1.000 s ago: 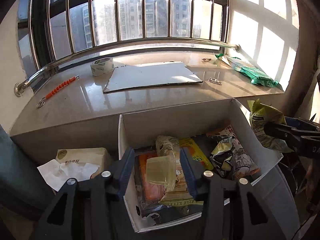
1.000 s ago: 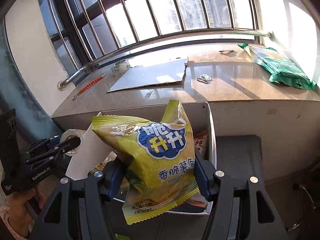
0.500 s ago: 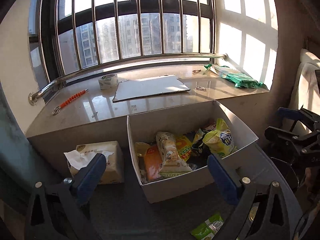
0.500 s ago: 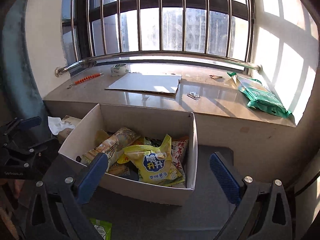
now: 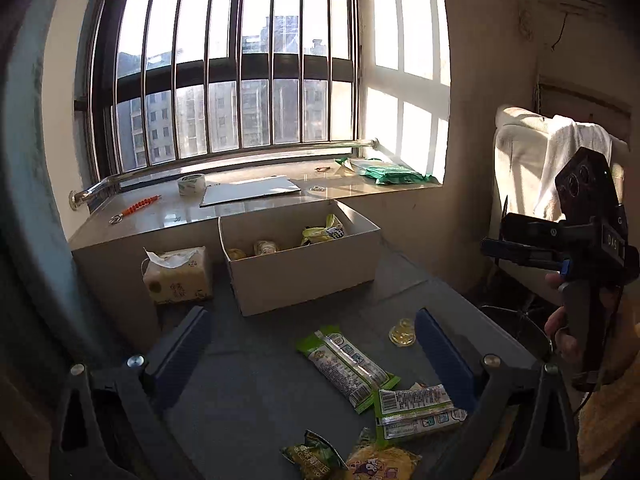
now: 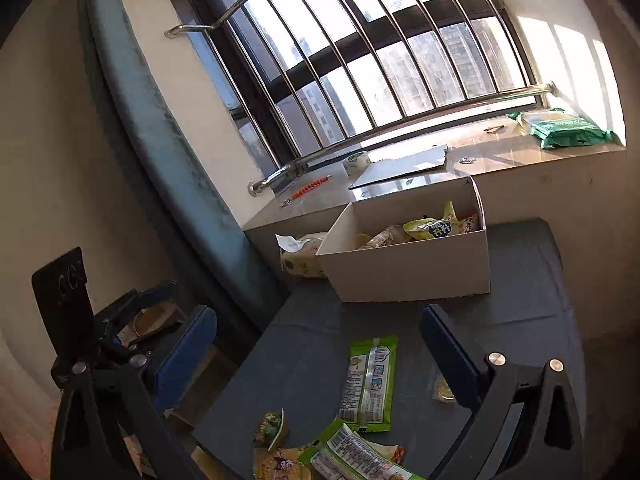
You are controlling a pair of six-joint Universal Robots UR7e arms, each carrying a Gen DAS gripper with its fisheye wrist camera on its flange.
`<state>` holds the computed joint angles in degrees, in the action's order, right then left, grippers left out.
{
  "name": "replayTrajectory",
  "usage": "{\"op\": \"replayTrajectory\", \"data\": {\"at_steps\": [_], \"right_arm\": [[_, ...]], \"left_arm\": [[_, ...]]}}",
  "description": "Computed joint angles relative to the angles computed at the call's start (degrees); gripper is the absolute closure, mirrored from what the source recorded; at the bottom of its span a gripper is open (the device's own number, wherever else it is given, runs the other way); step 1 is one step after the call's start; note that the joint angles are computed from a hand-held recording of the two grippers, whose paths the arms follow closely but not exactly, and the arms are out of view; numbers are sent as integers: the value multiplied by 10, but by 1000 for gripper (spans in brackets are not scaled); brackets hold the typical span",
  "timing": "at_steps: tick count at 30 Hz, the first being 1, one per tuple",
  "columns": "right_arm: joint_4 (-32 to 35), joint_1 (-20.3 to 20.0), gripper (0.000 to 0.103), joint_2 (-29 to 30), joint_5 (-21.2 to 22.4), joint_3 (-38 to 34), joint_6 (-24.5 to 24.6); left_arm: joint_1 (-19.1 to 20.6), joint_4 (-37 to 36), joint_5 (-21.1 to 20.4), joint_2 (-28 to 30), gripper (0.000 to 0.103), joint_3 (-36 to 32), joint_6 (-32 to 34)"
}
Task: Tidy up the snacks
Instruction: 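Move both tools back over the remaining snacks, then grasp a jelly cup with right tool while left grasps the garlic pea bag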
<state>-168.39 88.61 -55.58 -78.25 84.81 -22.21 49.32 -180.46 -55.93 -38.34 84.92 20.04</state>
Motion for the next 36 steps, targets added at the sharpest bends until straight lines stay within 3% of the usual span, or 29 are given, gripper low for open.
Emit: {"op": "replayTrajectory", "data": {"at_steps": [2, 4, 6, 9, 13, 21, 27, 32, 36], "right_arm": [[-39, -16, 0, -22, 16, 53, 36], [-105, -24, 0, -38, -23, 107, 57], [-143, -25, 0, -43, -81, 138, 45], [-142, -18, 0, -32, -196, 137, 10], [-141, -25, 0, -20, -226, 133, 2], [-124, -10, 0, 47, -263, 50, -74], [-29, -14, 0, 103, -263, -59, -75], [29, -14, 0, 155, -313, -147, -79], [20, -9, 0, 186, -353, -181, -118]], "left_arm": [[-1, -34, -16, -22, 0, 59, -37], [2, -29, -20, -36, 0, 97, -78], [2, -24, -7, -41, 0, 118, -96], [4, -17, -4, -45, 0, 133, -119], [-1, -43, 17, -40, 0, 140, -113], [3, -46, 28, -39, 0, 139, -117], [9, -40, 25, -45, 0, 147, -125], [14, -30, 21, -49, 0, 151, -131], [18, -18, 27, -47, 0, 149, -140]]}}
